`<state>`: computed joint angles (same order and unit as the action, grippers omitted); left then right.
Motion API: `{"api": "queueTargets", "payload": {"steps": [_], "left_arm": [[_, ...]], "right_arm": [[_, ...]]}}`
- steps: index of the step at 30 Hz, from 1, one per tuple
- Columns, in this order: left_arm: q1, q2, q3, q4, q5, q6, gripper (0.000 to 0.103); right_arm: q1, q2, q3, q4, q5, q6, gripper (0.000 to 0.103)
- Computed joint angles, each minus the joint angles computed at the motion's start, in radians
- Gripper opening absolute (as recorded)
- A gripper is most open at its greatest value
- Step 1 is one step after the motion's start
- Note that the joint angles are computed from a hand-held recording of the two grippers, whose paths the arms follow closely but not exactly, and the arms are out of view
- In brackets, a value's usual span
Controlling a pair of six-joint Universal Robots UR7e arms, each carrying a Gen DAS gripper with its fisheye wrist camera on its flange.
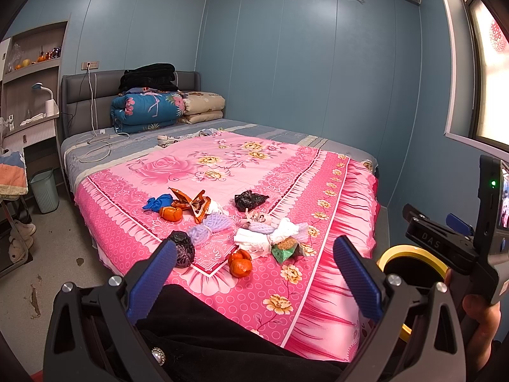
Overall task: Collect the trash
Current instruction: 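Grasp the black plastic bag with the left tool while the right tool grasps white tissue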
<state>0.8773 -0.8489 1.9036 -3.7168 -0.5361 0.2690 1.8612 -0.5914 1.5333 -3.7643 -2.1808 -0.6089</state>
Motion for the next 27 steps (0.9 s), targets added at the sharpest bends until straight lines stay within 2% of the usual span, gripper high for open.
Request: {"api": "queueTargets", "payload": {"steps": [16,22,25,27], "left_arm": [[0.002,0.0,0.0,0.007,-0.001,-0.011,0.095],[0.006,0.006,-0.009,-0.002,0.013,0.012,0.095],[0.02,-0.005,-0.013,0.042,0.008,-0.016,0.095],[0.031,-0.016,-0.011,0.064,-0.006,-0.039,0.095]], "right_arm": [[-0.005,0.004,-0.009,0.006,-0.004,0.001,0.095],[-0.019,0.027,-0.068,0.03,-0.018,0.02,0.095],[-0.025,0.046,-0.119,0.069,-0.013,0.012,0.095],[-0.033,0.047,-0.148,0.163,0.012,0.046,0.095]]}}
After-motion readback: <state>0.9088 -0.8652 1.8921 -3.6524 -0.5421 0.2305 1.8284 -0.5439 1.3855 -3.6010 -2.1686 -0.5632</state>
